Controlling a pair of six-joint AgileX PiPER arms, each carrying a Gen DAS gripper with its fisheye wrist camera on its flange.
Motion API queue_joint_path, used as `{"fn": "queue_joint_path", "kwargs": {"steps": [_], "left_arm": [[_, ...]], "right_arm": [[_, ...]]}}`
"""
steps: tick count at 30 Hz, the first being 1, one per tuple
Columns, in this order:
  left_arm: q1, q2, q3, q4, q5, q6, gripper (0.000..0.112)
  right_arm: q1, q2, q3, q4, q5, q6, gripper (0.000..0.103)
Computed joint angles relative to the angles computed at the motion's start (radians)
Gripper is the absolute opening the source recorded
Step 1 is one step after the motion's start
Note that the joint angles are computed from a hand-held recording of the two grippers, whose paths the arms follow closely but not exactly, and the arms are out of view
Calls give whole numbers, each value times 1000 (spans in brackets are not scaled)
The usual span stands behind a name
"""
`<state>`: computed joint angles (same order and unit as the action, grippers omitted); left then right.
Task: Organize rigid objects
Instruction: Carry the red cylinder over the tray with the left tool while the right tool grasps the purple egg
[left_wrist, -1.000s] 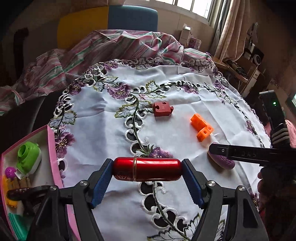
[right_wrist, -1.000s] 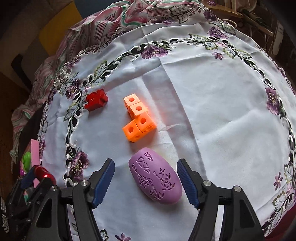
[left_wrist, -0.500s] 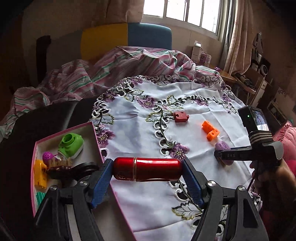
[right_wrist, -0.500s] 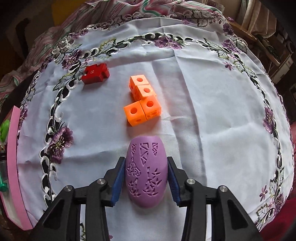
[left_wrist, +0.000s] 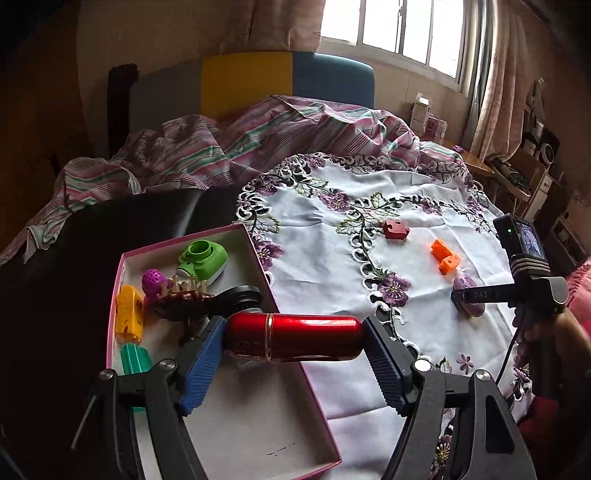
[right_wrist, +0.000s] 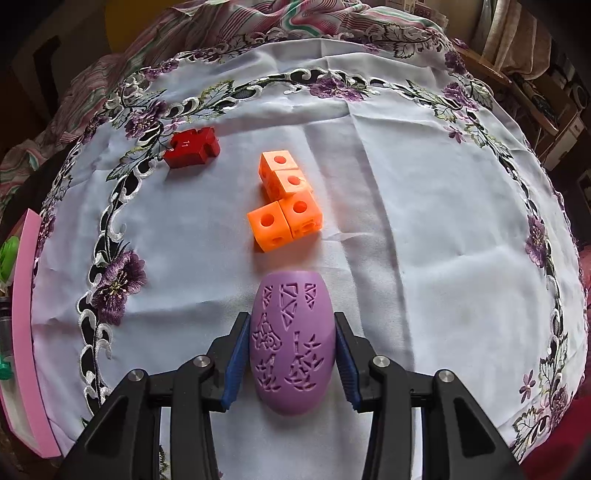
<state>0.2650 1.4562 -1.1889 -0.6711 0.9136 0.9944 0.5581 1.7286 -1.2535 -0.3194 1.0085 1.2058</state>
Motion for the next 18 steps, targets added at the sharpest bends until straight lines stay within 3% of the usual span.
{"fn": "queue_joint_path", "kwargs": {"steps": [12, 18], "left_arm": [[121, 40, -19, -2, 46, 34, 75], [250, 91, -62, -1, 98, 75, 75]], "right_arm": [[23, -6, 2, -27, 21, 22, 44], [39, 6, -14, -46, 47, 18, 43]]}}
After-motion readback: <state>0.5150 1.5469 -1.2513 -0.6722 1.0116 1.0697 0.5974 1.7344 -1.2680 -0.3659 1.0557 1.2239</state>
